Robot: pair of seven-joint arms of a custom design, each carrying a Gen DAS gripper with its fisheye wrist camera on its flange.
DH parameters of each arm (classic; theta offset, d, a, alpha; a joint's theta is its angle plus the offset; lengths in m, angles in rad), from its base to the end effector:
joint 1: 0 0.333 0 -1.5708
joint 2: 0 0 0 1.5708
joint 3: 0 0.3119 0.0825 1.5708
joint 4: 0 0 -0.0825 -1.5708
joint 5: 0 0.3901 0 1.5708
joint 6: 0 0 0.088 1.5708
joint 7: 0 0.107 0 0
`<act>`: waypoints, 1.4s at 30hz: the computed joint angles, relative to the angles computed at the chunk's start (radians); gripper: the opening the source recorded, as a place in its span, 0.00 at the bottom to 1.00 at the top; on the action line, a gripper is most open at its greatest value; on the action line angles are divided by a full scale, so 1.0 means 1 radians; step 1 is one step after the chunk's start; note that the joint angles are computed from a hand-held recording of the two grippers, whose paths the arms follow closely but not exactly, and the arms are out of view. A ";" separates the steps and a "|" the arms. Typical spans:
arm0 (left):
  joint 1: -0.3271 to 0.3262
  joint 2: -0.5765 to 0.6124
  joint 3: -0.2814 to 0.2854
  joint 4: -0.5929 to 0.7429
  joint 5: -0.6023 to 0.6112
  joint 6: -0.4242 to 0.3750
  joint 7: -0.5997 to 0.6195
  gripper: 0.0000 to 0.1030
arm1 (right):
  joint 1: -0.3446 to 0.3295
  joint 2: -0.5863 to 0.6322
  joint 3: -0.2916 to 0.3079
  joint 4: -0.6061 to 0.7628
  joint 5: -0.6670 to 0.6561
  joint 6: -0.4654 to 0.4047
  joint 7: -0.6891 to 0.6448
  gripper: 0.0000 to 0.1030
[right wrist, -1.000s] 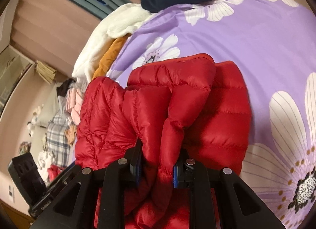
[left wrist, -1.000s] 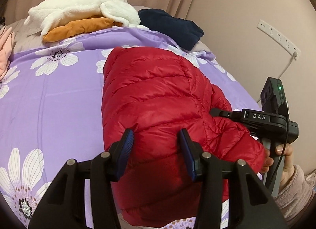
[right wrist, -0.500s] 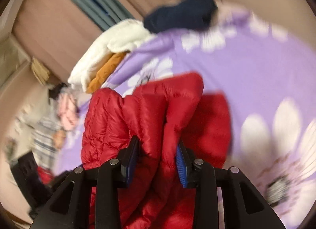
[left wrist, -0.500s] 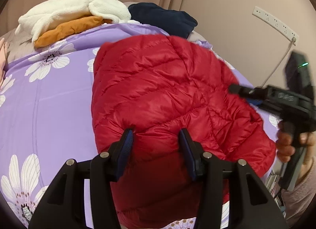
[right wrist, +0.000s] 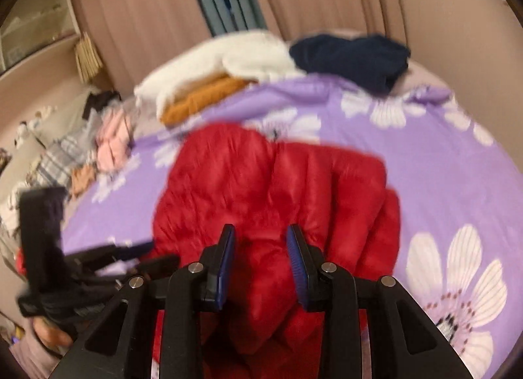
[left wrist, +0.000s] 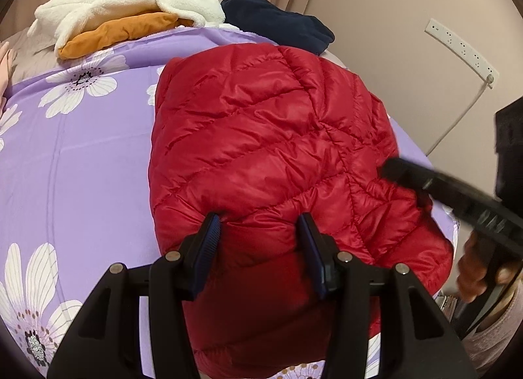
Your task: Fold large clothes
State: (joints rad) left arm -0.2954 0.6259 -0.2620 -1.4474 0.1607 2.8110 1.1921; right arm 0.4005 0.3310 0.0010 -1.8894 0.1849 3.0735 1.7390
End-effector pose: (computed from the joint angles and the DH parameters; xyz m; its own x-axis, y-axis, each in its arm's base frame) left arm 0.6716 -0.3699 0.4141 -0.2876 -0.9207 0.2640 -0.7691 0.0577 -0.6365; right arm 0.6295 0.2511 0.4257 0.1660 -0.9489 -0.2685 -0.7054 0.0760 -0.7047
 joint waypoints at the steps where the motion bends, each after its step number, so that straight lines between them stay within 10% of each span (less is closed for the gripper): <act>1: -0.001 0.001 0.001 0.001 0.002 -0.004 0.000 0.48 | 0.012 0.002 -0.013 -0.002 -0.010 -0.007 0.009 0.34; 17: 0.021 -0.050 0.008 -0.044 -0.011 0.068 -0.045 0.47 | 0.029 0.032 -0.035 -0.003 -0.075 -0.052 0.061 0.33; 42: -0.027 0.173 0.022 0.330 -0.025 -0.209 0.022 0.49 | 0.029 0.040 -0.036 0.010 -0.089 -0.065 0.073 0.33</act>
